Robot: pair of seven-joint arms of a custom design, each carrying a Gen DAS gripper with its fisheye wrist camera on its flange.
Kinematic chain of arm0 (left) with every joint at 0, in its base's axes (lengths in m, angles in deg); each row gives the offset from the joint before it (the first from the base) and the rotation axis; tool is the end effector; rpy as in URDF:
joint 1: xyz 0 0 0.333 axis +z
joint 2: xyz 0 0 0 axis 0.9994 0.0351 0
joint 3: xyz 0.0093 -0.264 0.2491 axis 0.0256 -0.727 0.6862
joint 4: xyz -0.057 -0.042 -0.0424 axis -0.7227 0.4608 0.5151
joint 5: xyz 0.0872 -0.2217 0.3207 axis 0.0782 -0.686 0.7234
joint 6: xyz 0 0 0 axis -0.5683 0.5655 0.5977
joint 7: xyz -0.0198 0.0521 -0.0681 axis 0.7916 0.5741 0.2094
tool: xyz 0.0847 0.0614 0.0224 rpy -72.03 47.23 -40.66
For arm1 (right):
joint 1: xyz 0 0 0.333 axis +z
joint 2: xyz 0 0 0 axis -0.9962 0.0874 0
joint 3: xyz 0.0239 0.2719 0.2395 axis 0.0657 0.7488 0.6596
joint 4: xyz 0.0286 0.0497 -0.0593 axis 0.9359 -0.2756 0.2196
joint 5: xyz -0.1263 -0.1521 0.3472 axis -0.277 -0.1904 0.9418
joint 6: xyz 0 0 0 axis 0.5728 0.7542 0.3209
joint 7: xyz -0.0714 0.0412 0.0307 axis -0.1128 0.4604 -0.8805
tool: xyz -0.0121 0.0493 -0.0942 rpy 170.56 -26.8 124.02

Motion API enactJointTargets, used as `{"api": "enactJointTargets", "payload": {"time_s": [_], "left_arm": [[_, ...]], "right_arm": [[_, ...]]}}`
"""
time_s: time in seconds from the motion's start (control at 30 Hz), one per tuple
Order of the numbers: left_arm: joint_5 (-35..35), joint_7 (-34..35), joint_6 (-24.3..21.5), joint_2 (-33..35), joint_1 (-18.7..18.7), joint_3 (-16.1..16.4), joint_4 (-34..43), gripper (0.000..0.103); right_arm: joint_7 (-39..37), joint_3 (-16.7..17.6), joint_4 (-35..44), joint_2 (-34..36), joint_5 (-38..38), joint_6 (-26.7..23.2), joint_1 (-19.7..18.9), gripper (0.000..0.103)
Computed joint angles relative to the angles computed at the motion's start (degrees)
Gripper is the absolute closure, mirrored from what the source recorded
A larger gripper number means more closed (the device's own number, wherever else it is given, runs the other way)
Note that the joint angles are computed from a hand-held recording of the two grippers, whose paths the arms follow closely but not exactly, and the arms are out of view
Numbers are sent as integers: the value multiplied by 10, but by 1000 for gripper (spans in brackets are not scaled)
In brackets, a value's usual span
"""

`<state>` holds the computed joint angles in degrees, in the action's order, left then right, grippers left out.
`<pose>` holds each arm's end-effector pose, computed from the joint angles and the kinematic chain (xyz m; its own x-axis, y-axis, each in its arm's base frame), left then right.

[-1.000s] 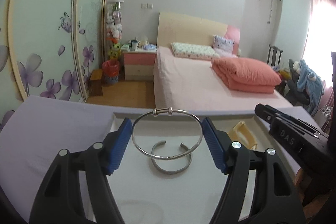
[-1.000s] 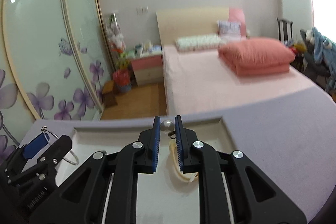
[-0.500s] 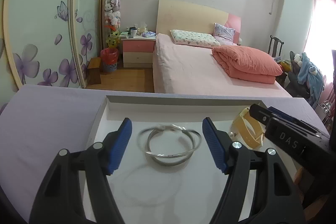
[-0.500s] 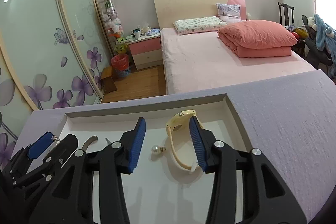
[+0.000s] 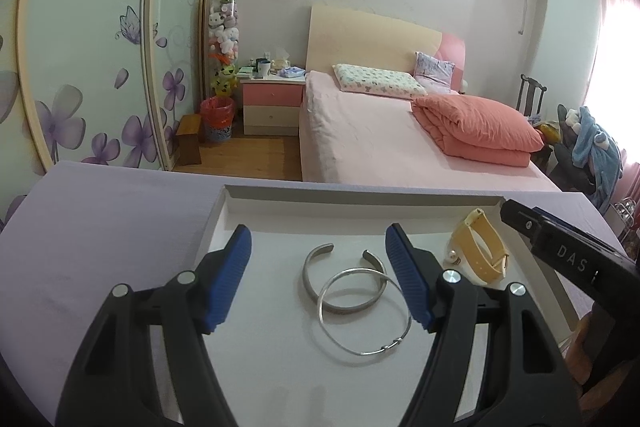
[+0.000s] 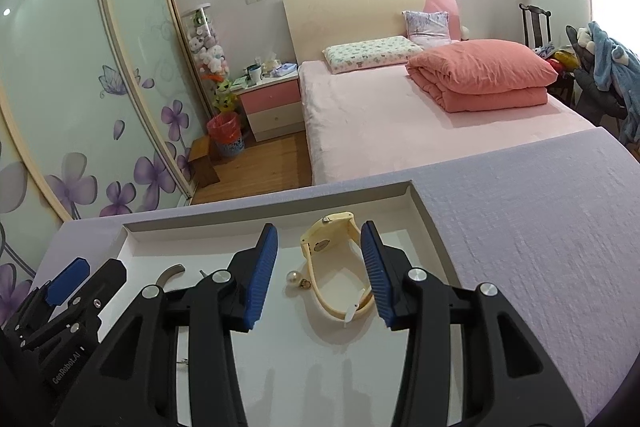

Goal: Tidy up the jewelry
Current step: 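Withdraw both open tools from the tray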

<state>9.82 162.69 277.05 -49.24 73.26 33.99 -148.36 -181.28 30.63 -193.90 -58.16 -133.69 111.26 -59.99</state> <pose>0.4625 -0.2206 0.4581 -0.3527 -0.9300 0.1033 -0.5561 0.1195 -0.8225 0.4017 0.3221 0.4914 -0.3578 -0.9129 -0.1965 -0.5058 0.3664 -0.7810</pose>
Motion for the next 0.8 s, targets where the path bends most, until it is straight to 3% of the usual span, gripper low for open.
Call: {"api": "enactJointTargets", "payload": {"time_s": [0.13,0.47,0.67,0.8], "left_arm": [[12,-11,16,-16,-2,10,-18,28],[166,-133,49,-94,-51,120,-100,23],[215,-150,72,-165,-79,175,-171,20],[233,-149,66,-229,-119,232,-221,19]], "right_arm": [[14,10,-10,-13,-15,-19,4,42],[27,42,-53,-67,-26,-55,23,38],[26,65,-80,-104,-17,-76,42,35],[23,82,-106,-131,12,-83,61,35]]}}
